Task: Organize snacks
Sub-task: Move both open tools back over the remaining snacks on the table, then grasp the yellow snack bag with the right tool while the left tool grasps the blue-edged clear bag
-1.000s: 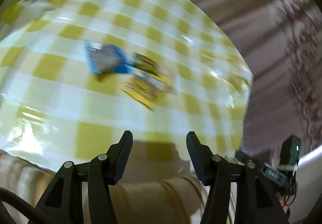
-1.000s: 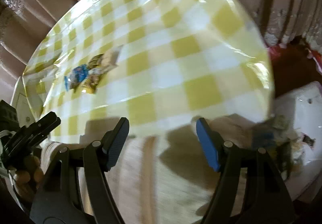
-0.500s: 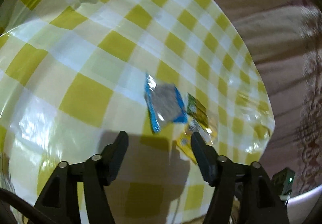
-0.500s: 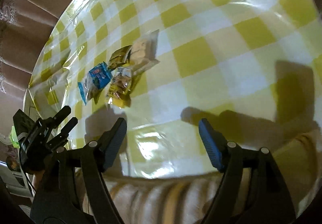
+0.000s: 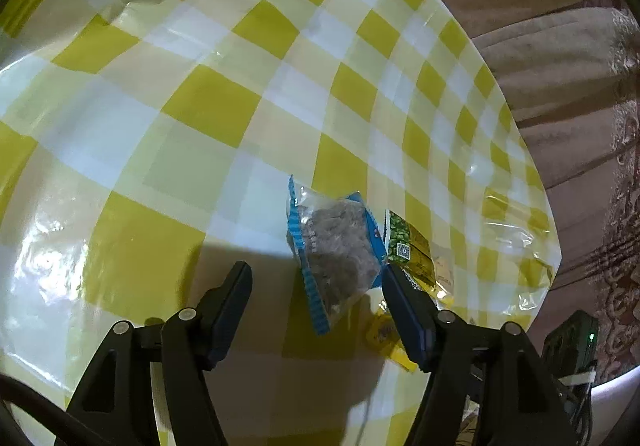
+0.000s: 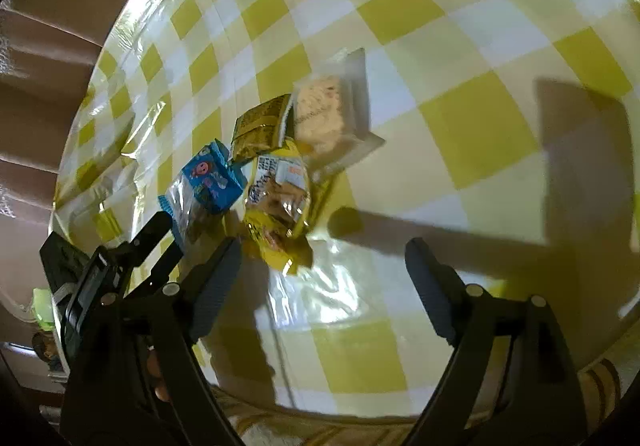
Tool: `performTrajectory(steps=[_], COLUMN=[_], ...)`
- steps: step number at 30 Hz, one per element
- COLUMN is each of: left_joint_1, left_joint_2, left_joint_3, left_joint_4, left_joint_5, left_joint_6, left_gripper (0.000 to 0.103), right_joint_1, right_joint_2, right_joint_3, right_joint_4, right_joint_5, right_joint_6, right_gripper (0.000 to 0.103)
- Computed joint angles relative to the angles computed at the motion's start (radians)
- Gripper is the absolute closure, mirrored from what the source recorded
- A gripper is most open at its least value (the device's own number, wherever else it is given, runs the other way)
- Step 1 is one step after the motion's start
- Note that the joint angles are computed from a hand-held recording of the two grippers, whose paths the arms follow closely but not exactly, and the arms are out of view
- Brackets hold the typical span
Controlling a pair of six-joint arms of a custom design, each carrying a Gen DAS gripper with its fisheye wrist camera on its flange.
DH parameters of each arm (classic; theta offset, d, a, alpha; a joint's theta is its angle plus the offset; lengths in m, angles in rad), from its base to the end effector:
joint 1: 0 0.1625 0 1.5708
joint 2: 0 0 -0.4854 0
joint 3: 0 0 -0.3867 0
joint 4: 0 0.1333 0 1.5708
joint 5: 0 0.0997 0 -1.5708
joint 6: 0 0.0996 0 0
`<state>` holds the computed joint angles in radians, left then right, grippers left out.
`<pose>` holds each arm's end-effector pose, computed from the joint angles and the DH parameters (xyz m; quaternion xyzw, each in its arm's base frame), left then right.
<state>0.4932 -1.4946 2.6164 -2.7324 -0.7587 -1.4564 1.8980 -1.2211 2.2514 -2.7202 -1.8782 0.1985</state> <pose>-0.1732 -0.3265 0.2336 -0.1806 0.9006 -0.3823 0.1007 0.2505 -0.4172 0.2045 0.0543 -0.9850 0.0965 0.1323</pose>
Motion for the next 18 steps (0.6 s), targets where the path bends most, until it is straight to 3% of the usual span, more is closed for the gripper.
performTrajectory(steps=[9,18], left_joint_1=[-0.004,-0.017], left_joint_2=[0.007,-0.011], left_joint_3=[0.022,0.039], left_joint_4=[-0.064,-0.07], left_joint_5=[0.01,0.029], left_joint_6=[0.02,0.004], left_gripper=[0.034,0.034], right_joint_1=[0.069,0.153], right_joint_2=[0.096,0.181], right_joint_3=[-0.035,-0.061], right_joint_4=[-0.03,-0.022], right_joint_5=[-0.119,-0.317], right_joint_6=[0.048,0.071], right_gripper=[0.013,0.013])
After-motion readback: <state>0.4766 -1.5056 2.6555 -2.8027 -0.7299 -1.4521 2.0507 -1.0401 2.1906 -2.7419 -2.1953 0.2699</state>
